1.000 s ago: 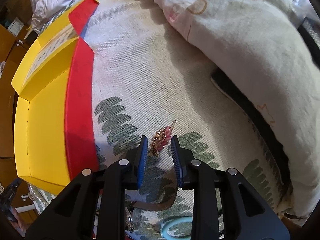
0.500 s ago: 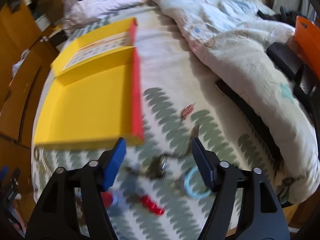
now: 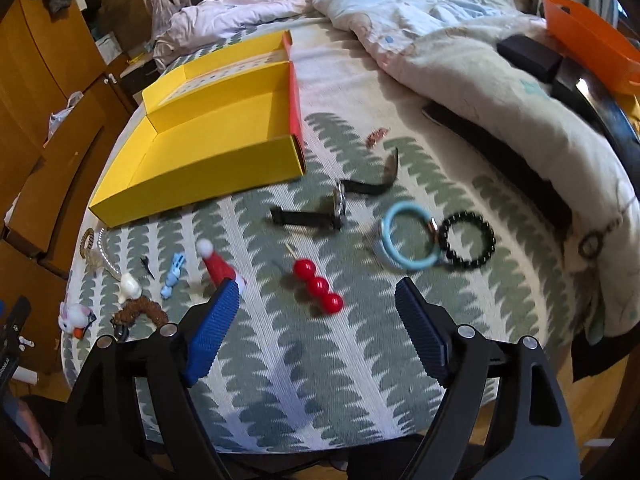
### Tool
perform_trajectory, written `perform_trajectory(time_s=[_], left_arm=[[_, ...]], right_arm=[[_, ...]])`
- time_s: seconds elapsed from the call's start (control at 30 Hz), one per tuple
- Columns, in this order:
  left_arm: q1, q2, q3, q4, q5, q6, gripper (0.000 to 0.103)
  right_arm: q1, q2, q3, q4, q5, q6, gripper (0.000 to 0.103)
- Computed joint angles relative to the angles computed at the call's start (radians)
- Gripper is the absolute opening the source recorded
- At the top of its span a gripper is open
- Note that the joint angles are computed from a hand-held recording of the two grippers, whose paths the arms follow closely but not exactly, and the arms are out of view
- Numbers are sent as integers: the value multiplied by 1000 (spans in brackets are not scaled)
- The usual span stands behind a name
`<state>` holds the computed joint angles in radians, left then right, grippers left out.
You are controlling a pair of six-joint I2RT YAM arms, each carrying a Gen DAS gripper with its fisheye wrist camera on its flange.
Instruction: Organize jewelry
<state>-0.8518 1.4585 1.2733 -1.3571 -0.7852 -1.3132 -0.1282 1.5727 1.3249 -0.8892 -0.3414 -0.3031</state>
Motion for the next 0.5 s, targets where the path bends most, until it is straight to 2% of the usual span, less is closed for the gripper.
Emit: perform_trajectory(time_s=[0.27,0.5], left_arm=[[-35,16,-14,-22,5,-78,97],[-4,-2,-60,75,69,14,97]], right_arm=[[21,-47,-99,38,6,-23,82],[39,-56,-128,69,28,-21,82]])
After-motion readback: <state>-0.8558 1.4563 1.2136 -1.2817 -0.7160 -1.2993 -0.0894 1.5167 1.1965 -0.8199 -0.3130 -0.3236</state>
